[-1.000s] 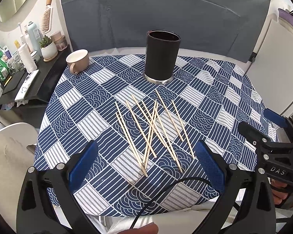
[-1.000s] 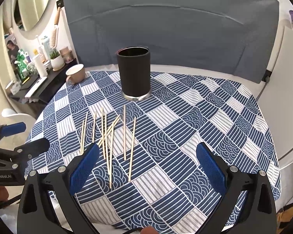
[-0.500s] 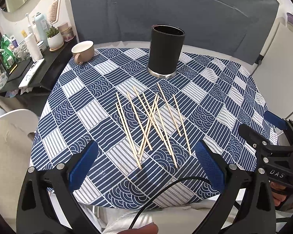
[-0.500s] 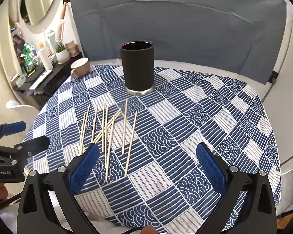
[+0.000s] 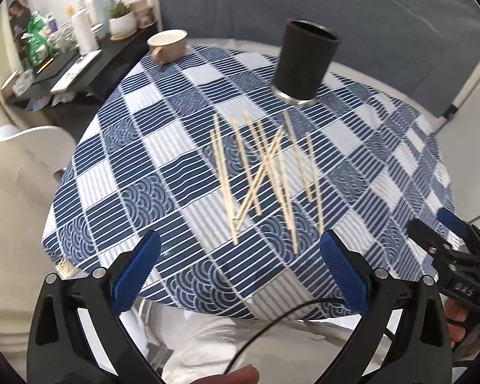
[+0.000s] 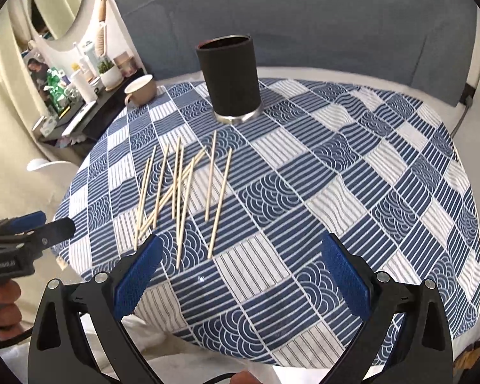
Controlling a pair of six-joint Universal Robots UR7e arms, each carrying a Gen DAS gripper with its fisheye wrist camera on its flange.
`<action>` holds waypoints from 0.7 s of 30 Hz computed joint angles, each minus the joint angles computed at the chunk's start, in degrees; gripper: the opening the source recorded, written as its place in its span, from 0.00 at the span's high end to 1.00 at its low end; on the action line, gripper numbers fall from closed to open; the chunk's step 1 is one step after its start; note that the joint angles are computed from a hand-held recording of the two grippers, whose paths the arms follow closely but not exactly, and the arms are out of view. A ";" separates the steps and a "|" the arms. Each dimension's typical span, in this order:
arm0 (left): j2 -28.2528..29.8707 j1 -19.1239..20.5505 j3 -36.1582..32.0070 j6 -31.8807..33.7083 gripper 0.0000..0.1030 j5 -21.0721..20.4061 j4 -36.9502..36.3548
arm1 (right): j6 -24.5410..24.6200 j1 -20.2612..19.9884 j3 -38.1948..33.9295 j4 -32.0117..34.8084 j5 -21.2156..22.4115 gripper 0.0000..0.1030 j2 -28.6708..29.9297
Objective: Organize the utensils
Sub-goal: 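Lower both tools toward the scattered wooden sticks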
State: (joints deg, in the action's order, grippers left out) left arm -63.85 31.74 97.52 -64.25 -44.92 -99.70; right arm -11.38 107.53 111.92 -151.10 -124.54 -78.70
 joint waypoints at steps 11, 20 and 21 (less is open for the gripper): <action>2.24 4.25 -3.33 2.32 0.06 -4.38 -0.81 | -0.36 -0.24 -2.72 5.96 -4.17 0.08 3.05; 3.12 8.01 -5.07 1.70 0.06 -5.70 -0.01 | 0.54 -1.31 -7.88 9.60 -2.91 0.08 7.94; 3.15 8.57 -5.24 1.69 0.06 -6.05 0.01 | 0.61 -1.40 -8.65 9.53 -3.08 0.08 8.83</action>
